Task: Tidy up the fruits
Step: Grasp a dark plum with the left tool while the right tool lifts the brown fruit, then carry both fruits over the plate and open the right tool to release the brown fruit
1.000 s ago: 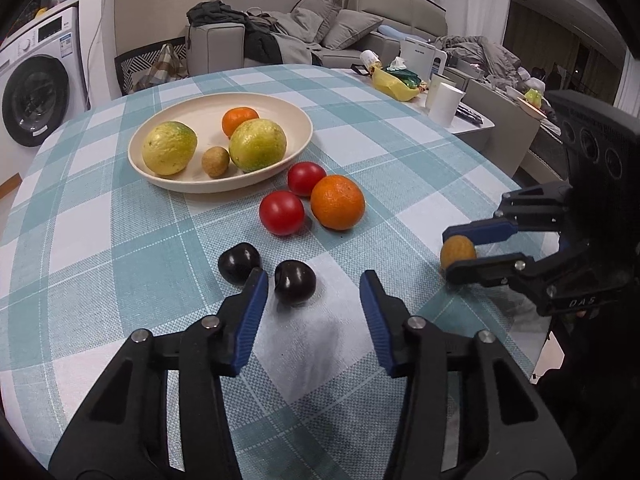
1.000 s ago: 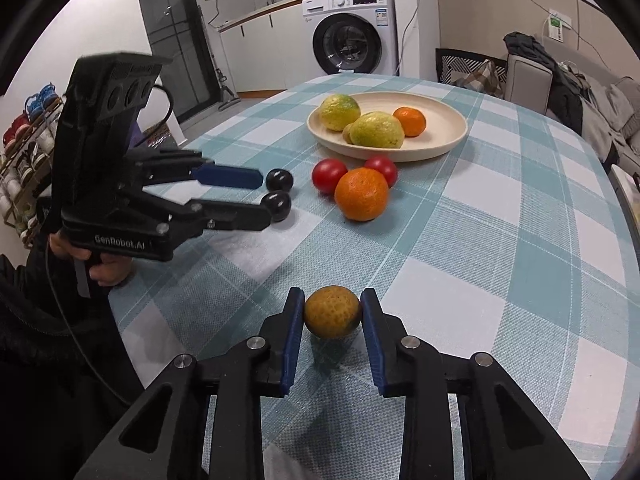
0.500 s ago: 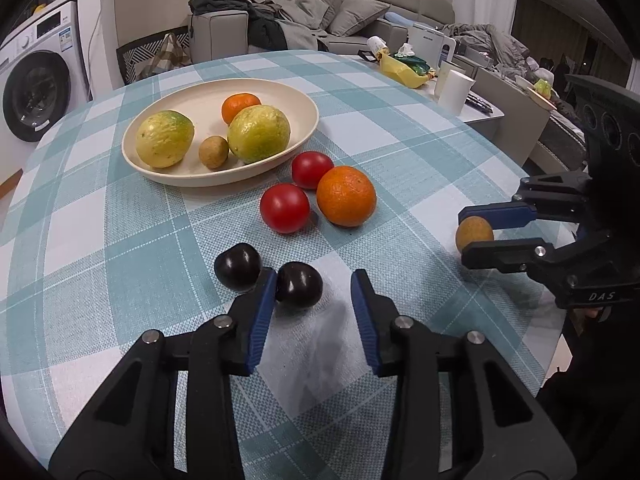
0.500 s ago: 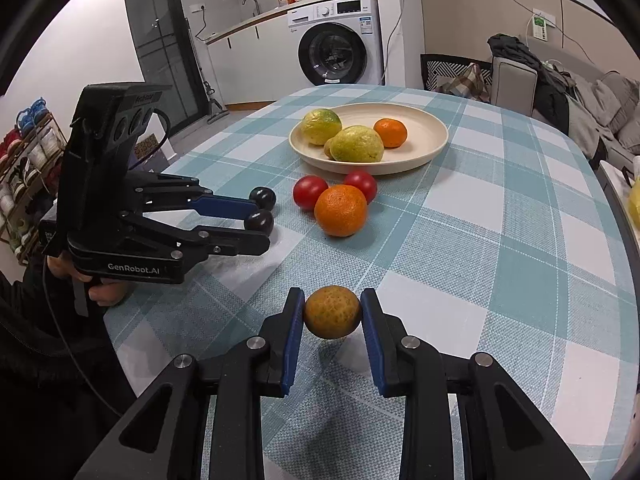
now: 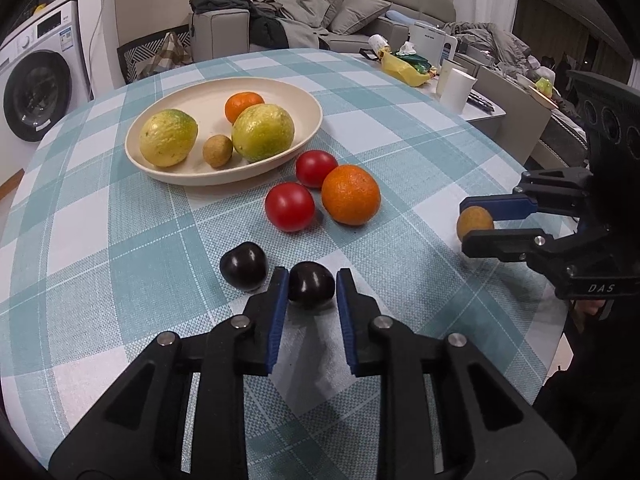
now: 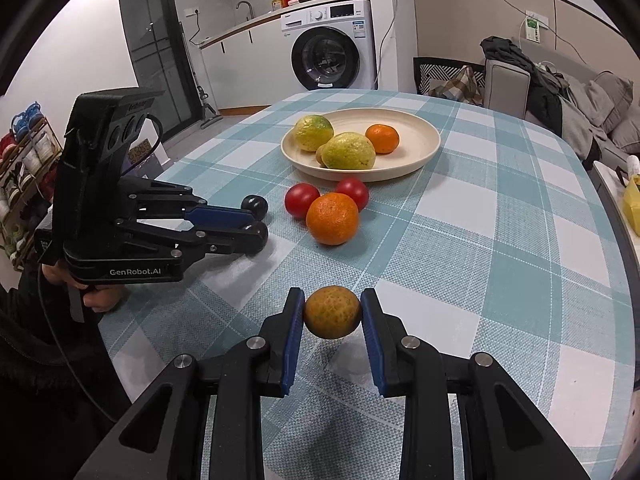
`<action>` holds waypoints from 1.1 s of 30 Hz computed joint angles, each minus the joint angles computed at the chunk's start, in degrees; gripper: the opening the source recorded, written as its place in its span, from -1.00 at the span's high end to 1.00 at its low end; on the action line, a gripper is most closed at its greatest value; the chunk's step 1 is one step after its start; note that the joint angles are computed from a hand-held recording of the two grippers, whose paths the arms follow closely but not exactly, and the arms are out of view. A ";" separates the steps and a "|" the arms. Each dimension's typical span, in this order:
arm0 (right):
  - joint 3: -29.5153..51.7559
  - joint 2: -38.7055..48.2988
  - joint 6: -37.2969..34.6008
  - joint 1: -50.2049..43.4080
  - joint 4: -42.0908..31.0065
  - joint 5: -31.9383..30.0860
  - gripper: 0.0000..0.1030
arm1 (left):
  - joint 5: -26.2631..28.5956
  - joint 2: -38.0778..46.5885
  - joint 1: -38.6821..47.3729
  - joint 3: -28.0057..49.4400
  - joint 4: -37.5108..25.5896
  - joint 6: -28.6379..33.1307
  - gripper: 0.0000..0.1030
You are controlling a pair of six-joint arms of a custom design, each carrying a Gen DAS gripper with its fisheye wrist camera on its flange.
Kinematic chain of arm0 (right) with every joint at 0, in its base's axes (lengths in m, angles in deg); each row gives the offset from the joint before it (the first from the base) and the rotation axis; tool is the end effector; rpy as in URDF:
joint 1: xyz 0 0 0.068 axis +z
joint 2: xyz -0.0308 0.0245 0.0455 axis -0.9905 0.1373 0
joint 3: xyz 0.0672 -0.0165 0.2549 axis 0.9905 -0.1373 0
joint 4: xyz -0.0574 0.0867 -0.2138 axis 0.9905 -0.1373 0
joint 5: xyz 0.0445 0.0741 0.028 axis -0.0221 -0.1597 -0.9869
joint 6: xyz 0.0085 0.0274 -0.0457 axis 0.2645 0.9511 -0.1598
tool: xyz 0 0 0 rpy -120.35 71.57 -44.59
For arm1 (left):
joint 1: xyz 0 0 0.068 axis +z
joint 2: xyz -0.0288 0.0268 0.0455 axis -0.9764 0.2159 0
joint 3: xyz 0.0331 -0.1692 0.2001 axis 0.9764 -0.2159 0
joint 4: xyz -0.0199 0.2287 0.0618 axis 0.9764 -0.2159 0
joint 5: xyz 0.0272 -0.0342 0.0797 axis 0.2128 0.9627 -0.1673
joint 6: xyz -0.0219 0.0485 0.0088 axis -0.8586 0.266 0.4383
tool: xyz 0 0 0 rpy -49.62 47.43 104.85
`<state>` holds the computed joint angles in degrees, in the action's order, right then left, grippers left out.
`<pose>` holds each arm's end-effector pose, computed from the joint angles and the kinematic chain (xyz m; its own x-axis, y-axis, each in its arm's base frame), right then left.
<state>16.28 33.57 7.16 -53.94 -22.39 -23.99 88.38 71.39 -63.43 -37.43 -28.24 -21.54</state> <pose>0.2041 0.1206 0.0209 -0.5768 -0.4538 -0.6793 -0.6997 0.7036 0.1241 0.2027 0.0355 0.0111 -0.7467 0.1745 -0.6418 0.3153 0.9425 -0.1105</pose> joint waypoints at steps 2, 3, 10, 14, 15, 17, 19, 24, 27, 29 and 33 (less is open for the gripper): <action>0.22 0.09 -0.06 0.10 -0.23 0.09 0.43 | 0.23 0.40 0.30 0.68 -0.94 -0.01 0.60; 0.27 0.11 -0.06 0.16 -0.29 0.15 0.43 | 0.57 0.43 0.44 1.15 -1.80 0.01 0.60; 0.72 0.63 -0.06 -0.04 -0.52 -0.07 0.43 | -0.40 1.03 -0.46 1.00 -0.81 -0.38 0.60; 0.54 0.66 0.31 -0.22 0.18 -0.14 0.43 | -0.04 1.08 -0.29 0.69 0.03 -0.69 0.60; 0.52 0.71 0.43 -0.27 0.39 -0.10 0.43 | 0.43 0.99 0.02 0.46 0.44 -0.63 0.60; 0.56 0.79 0.67 -0.28 0.83 0.03 0.43 | 1.57 0.39 0.70 -0.06 1.04 -0.65 0.60; 0.70 0.62 0.98 -0.22 1.05 0.19 0.43 | 2.50 -0.56 1.55 -0.65 1.51 -0.82 0.60; 1.75 0.53 2.77 -0.70 2.14 0.20 0.43 | 5.07 -3.01 4.25 -1.53 2.23 -1.52 0.60; 3.27 -0.09 4.25 -1.05 1.18 0.67 0.43 | 6.31 -4.93 5.67 -1.52 1.41 -2.08 0.60; 4.11 -0.53 5.31 -1.25 1.05 1.00 0.43 | 6.29 -6.13 6.05 -1.48 0.99 -2.60 0.60; 6.42 -1.26 6.97 -1.43 -0.43 1.88 0.43 | 6.65 -7.64 6.88 -1.10 0.43 -3.63 0.60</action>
